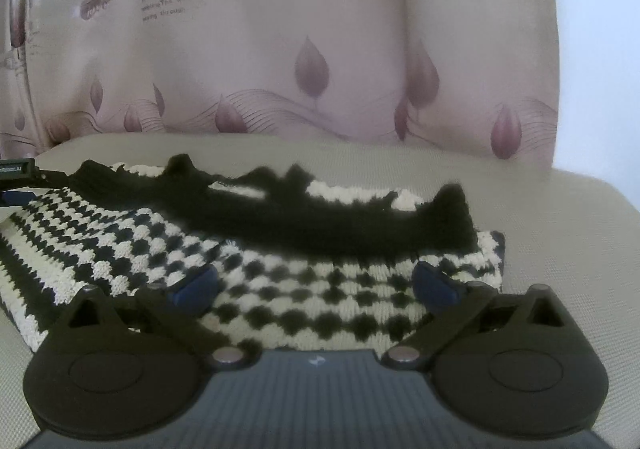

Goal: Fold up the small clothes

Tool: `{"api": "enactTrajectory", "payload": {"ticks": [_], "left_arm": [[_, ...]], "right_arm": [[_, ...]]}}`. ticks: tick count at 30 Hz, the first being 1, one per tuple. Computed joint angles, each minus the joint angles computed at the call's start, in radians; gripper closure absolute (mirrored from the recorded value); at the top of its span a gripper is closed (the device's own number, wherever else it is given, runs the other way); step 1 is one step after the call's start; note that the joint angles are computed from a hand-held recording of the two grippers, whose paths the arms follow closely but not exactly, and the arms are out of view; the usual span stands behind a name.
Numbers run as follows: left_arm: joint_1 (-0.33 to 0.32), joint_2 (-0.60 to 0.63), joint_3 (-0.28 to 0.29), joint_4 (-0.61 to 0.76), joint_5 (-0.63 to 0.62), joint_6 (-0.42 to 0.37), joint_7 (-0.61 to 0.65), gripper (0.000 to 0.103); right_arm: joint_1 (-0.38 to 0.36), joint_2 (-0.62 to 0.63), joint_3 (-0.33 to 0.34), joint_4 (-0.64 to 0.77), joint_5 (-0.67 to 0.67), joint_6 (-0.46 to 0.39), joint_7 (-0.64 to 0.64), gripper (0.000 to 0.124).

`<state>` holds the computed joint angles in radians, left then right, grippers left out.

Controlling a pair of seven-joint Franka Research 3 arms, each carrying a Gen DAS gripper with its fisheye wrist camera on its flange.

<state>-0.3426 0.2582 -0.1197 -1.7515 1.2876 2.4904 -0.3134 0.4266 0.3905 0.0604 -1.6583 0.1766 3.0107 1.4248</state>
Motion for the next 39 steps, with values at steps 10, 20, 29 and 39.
{"api": "enactTrajectory", "payload": {"ticks": [10, 20, 29, 39], "left_arm": [[0.004, -0.003, 0.003, -0.005, 0.009, 0.031, -0.003, 0.002], [0.576, -0.043, -0.405, -0.194, -0.589, 0.590, 0.762, 0.032], [0.692, 0.055, -0.589, -0.140, -1.147, 0.529, 1.476, 0.011], [0.218, 0.005, -0.100, -0.134, -1.065, 0.599, 1.164, 0.083]], "right_arm": [[0.097, -0.009, -0.115, -0.029, -0.117, 0.053, 0.098, 0.021], [0.001, -0.024, 0.002, -0.069, -0.036, 0.148, 0.012, 0.021], [-0.068, -0.034, 0.099, -0.099, 0.065, 0.216, -0.102, 0.021], [-0.141, -0.040, 0.192, -0.134, 0.125, 0.316, -0.152, 0.021]]}}
